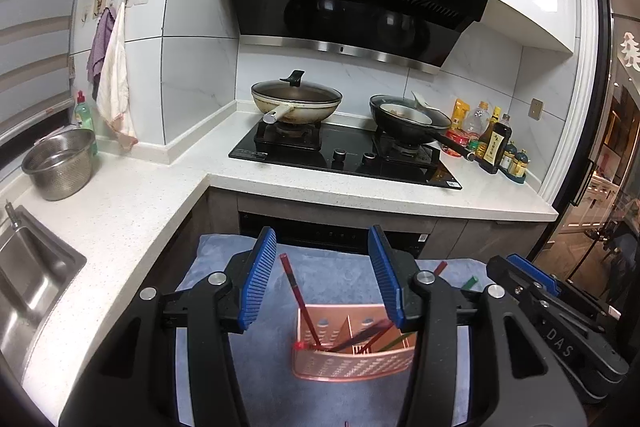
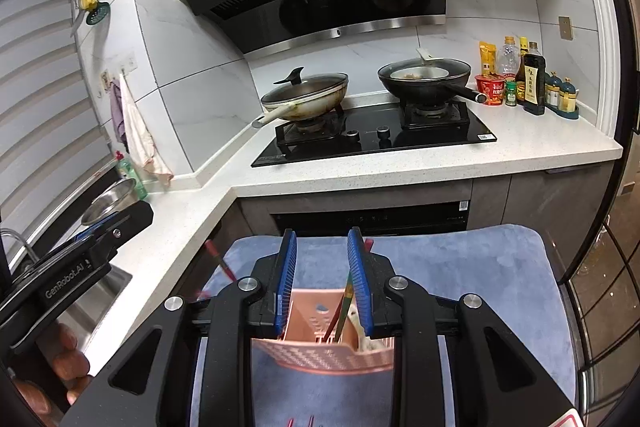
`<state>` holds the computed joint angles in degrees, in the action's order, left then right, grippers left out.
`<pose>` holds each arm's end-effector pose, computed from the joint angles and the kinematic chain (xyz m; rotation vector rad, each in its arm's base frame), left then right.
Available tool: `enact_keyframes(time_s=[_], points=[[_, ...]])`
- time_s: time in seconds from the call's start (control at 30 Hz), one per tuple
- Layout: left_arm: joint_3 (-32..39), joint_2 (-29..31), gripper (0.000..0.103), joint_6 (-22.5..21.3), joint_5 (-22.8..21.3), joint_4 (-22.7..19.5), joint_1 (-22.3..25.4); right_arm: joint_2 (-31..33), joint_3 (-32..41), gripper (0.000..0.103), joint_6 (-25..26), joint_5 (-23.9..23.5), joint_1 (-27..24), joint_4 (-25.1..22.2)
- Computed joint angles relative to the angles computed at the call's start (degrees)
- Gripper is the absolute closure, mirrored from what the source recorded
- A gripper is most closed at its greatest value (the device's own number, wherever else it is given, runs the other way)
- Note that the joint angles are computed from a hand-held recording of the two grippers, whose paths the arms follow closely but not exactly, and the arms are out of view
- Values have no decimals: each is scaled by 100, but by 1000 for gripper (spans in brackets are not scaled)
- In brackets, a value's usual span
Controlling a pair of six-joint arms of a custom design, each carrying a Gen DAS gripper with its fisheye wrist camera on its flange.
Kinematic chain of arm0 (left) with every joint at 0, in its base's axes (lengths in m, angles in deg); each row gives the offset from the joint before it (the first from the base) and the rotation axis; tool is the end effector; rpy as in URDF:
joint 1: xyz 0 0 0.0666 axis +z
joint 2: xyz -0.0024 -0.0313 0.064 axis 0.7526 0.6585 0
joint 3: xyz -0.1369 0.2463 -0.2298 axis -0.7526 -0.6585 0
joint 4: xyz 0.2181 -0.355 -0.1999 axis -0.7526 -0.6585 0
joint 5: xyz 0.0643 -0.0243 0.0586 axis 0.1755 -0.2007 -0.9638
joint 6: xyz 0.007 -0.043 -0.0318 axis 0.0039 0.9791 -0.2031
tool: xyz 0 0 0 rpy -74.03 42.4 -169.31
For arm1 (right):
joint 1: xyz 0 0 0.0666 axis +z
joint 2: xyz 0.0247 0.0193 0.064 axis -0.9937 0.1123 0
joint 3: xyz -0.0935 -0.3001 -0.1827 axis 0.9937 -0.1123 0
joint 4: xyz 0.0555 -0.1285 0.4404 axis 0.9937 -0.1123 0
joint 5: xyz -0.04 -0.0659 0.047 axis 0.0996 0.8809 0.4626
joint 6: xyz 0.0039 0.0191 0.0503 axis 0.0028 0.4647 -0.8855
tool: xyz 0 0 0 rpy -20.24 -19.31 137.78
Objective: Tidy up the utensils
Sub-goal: 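Lift both chopsticks into the pink holder and open both tools, then withdraw both open tools back over the remaining utensils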
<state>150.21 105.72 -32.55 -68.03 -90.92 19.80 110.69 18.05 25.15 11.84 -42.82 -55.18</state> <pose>0.3567 -0.1795 0.5488 -0.1949 2.0354 -0.0665 0.3845 0.3187 0.5301 -0.1355 2.1042 0.4269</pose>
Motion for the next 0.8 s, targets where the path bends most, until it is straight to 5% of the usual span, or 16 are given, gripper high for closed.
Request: enact_keyframes(time_s=[0.37,0.8], points=[[-505,-684,57,268,-342,-535,-409,-818,-752,77,14,535,602,-258],[-1584,-1675,57,1107,-770,-1421,-1067,-1701,-2077,77,-671,1266,1610,-922]])
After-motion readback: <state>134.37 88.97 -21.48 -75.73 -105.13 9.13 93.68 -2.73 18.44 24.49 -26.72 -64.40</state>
